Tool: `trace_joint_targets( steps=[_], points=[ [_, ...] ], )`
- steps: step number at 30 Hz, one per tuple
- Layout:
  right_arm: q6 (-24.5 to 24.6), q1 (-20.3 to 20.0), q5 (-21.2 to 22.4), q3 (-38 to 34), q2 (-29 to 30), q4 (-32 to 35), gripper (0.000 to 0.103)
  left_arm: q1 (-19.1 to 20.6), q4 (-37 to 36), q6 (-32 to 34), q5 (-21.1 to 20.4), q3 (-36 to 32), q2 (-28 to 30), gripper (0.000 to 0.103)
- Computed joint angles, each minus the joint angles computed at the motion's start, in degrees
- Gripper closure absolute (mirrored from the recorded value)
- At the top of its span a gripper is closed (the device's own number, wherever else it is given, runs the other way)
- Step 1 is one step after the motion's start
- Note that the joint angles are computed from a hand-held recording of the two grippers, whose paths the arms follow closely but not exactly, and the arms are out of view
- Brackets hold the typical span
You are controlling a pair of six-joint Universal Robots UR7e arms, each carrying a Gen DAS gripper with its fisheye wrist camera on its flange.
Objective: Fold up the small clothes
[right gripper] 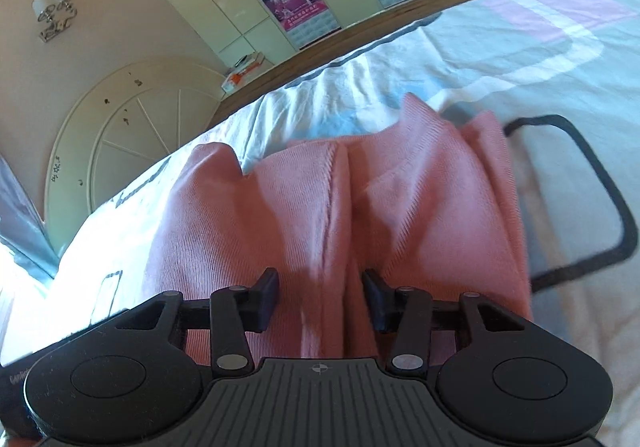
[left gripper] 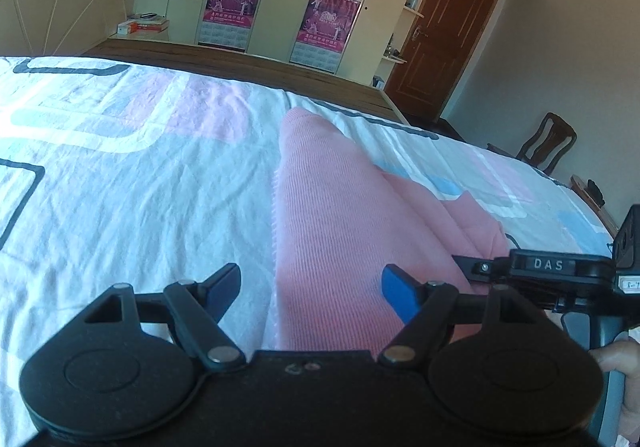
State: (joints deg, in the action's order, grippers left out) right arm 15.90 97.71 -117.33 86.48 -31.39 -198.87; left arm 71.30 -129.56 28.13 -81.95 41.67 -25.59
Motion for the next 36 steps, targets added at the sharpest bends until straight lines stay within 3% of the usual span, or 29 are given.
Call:
trace_joint_targets(
  steps=[2,5,7,12,14,17,21,23,25,33,36],
  points=[
    [0.64,-0.1,0.41,-1.98,0.67,1.7,0.071,-0.07,0.5,-0.76,0.22,-0.56,0.71,0.027],
    [-2.29,0.9,-2.14,-3.91,0.97,5.02,0.093,-0.22,0.1,-0.46,0.54,-0.56,1.15,0.027],
    [-4.23,1.4,-2.3,-2.61,0.52,1.1,0.093,-0.38,0.11,-0.7,0.47,-0.5,1.16,0.027],
    [-14.83,4.36,-12.06,-1.88,0.71,-9.44,0.093,-1.07,-0.42,0.76,-1.86,0.72,0.78,0.027],
    [-16.17,4.66,-13.91,0.28,-0.86,-10.59,0.093,-1.32,0.04,0.72,-2.94,1.04,0.7,0.027],
    [-13.84,4.16,-15.46,4.31,-3.09,-9.51,0.093,-1.6,0.88,1.02,-2.8,2.03,0.58,0.025],
    [-3.93,1.91,-15.09,8.7,-4.78,-3.31,0.092,-1.22,5.32,-0.63,-0.88,0.43,1.76,0.021],
    [-4.02,1.93,-14.53,9.41,-4.65,-6.01,0.09,-1.05,6.49,-2.01,-0.98,-0.75,2.06,0.021],
    [-3.26,2.4,-15.01,10.19,-5.6,-6.18,0.072,-1.22,6.01,-0.83,-0.66,-0.3,1.63,0.021],
    [-2.01,6.3,-18.88,14.76,-7.45,-6.53,0.07,-0.48,5.16,-3.58,-1.65,4.11,-1.58,0.021],
    [1.09,7.52,-18.73,16.84,-7.99,-4.88,0.07,-0.4,4.58,-3.81,-1.76,6.22,-3.04,0.021]
  ],
)
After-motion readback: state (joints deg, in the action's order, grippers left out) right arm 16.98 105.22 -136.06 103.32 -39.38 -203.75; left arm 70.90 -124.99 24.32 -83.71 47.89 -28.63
